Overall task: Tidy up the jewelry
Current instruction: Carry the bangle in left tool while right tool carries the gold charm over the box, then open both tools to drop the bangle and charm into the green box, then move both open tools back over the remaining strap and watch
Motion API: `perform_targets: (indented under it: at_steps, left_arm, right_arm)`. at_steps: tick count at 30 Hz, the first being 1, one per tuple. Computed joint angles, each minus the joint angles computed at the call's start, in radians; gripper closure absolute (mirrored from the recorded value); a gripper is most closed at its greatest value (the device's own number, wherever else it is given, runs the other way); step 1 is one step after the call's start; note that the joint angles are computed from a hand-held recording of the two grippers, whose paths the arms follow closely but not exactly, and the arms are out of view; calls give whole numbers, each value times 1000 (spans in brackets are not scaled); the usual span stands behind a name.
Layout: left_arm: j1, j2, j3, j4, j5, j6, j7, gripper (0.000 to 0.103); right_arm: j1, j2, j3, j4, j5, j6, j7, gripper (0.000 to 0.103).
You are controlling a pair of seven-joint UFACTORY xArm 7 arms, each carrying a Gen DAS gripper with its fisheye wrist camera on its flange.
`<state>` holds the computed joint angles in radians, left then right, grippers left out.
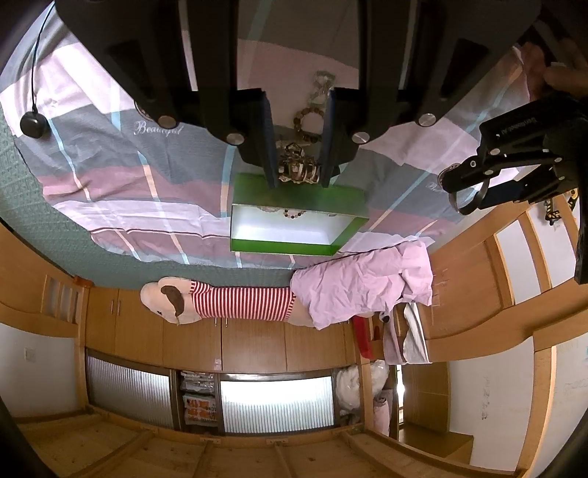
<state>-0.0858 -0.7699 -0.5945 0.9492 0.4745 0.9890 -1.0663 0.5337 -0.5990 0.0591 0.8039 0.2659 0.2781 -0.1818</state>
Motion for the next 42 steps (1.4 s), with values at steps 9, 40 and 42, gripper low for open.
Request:
perform_targets:
  at_steps: [9, 40, 42]
  left_arm:
    - [50, 143, 78, 81, 29, -103, 7, 43]
    - [-99, 613, 441, 334, 224, -314, 50, 17]
    - [-77, 514, 396, 312, 295, -317, -24, 8]
  right_arm:
    - [-17, 260, 10, 218, 26, 11, -10, 80]
    - [-175, 795, 110, 735, -204, -71, 244, 58]
    - [-235, 683, 176, 647, -47, -153, 130, 58]
